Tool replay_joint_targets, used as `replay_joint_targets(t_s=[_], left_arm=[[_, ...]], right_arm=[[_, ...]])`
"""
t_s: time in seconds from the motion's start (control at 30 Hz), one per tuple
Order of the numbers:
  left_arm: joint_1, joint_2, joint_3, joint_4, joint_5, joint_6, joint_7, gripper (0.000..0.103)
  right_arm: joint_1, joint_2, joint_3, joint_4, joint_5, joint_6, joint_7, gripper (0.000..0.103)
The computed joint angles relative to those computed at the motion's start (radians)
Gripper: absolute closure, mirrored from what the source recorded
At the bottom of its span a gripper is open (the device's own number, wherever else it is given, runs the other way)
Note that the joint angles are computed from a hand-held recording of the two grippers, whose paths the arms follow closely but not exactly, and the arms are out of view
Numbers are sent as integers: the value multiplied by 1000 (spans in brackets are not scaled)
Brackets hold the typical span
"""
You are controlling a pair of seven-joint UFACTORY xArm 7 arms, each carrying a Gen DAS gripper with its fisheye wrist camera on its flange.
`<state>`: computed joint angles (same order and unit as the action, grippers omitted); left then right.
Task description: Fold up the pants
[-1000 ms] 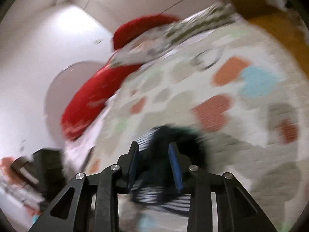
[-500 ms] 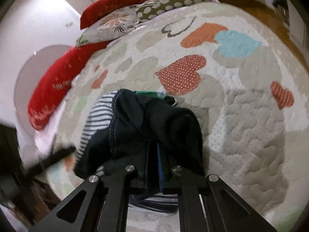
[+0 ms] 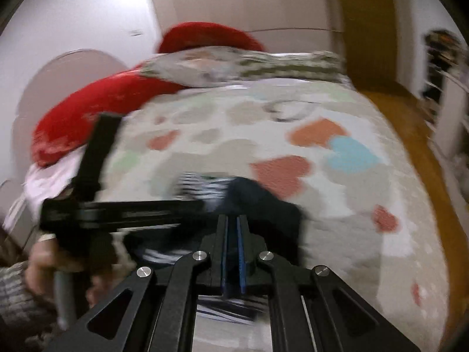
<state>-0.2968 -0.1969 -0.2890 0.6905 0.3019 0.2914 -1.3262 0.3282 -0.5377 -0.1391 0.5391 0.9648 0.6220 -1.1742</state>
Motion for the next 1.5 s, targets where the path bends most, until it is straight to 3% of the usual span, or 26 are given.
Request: replay_joint_targets(t_s=[0.1, 0.2, 0.27, 0.43, 0.5, 0.67, 0.77, 0.8, 0.83, 0.9, 1.03, 1.17, 1.27, 1.4, 1.5], left_arm=[[-1, -22, -12, -5, 8, 43, -14, 41], [-15, -72, -22, -31, 5, 76, -19, 41], [-8, -111, -50, -43, 27, 104, -46, 41], [37, -223, -173, -48, 154, 195, -188, 41], [33, -214, -199, -31, 189, 223, -189, 41], [-45, -113, -156, -11, 159, 238, -142, 41], [-74, -171, -120, -70, 137, 155, -156, 39], [-69, -194, -117, -92, 134, 117, -164, 37], [-56, -224, -120, -116, 133, 81, -178, 31], [-8, -270, -150, -145, 140, 47, -217, 24], [31, -323, -147, -191, 87, 19, -228, 22], [97, -341, -200, -194, 82, -6, -241, 22], [123, -282, -244, -156, 93, -2, -238, 22], [125, -142, -277, -83, 144, 67, -266, 22], [135, -114, -295, -67, 238, 91, -350, 22]], right_arm=[[43, 58, 21, -1, 30, -11, -55, 100], [7, 91, 37, -25, -34, 30, -40, 100], [-23, 60, 11, -60, -49, 58, -73, 100], [-104, 53, -21, -36, -126, 158, -34, 100], [-123, 36, -24, -38, -126, 166, -31, 98], [-152, 30, -24, -39, -139, 137, 23, 97], [-165, 24, -47, -38, -125, 125, 25, 94], [-164, 33, -74, -26, -104, 148, 16, 81], [-168, 47, -91, -11, -83, 175, 17, 59], [-184, 95, -133, 32, -9, 243, 25, 34], [-227, 185, -162, 100, 104, 354, 62, 33], [-247, 173, -113, 125, 168, 395, 44, 34], [-234, 226, -103, 191, 246, 560, 57, 35], [-197, 456, -49, 356, 333, 818, 159, 35], [-187, 577, 34, 438, 285, 740, 280, 39]])
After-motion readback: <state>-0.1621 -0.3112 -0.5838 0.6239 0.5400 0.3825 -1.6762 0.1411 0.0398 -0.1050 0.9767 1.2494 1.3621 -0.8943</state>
